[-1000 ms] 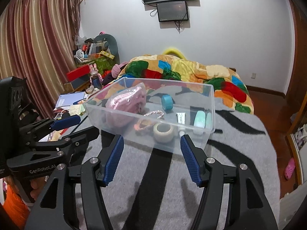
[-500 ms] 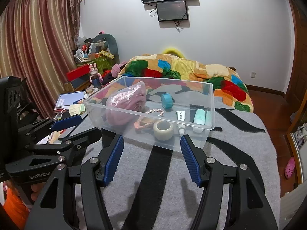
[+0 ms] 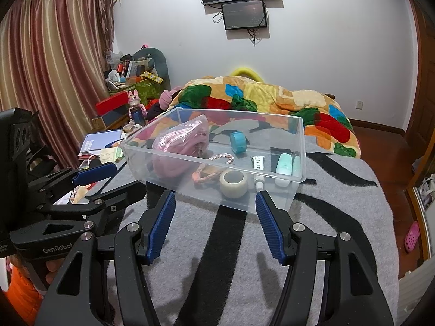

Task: Organize objects

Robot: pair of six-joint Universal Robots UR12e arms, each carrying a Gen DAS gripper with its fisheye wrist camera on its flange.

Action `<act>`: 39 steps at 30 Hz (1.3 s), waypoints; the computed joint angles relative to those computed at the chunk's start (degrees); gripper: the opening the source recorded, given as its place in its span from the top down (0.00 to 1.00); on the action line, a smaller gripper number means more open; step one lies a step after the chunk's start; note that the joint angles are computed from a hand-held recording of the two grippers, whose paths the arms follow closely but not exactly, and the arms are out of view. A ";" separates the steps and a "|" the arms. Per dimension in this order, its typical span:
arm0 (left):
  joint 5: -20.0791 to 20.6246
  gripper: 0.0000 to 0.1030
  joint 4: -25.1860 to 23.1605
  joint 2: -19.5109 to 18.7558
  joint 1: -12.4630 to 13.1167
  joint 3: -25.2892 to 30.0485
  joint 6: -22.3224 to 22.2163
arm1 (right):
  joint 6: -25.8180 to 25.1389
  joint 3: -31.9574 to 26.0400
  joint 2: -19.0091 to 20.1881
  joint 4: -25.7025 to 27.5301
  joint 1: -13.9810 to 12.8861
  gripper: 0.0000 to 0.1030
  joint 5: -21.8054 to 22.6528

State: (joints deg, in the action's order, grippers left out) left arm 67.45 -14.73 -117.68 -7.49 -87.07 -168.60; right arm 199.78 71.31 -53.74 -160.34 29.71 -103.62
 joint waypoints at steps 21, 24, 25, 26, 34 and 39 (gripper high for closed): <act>0.77 0.06 1.06 0.30 0.00 -0.46 -0.58 | 0.68 0.24 -0.15 -0.01 -0.06 0.42 0.52; 0.78 0.06 1.13 0.31 -0.02 -0.48 -0.72 | 0.75 0.32 -0.22 0.06 -0.09 0.42 0.63; 0.92 0.06 1.08 0.33 -0.03 -0.50 -0.70 | 0.75 0.32 -0.21 0.02 -0.09 0.42 0.61; 0.99 0.06 1.13 0.36 -0.03 -0.54 -0.77 | 0.76 0.32 -0.22 0.04 -0.09 0.42 0.62; 0.62 0.06 1.53 0.63 -0.11 -0.79 -0.43 | 0.79 0.44 -0.26 -0.12 -0.12 0.42 0.71; 0.22 0.06 1.43 0.65 -0.10 -0.78 -0.09 | 0.90 0.50 -0.29 -0.16 -0.15 0.42 0.87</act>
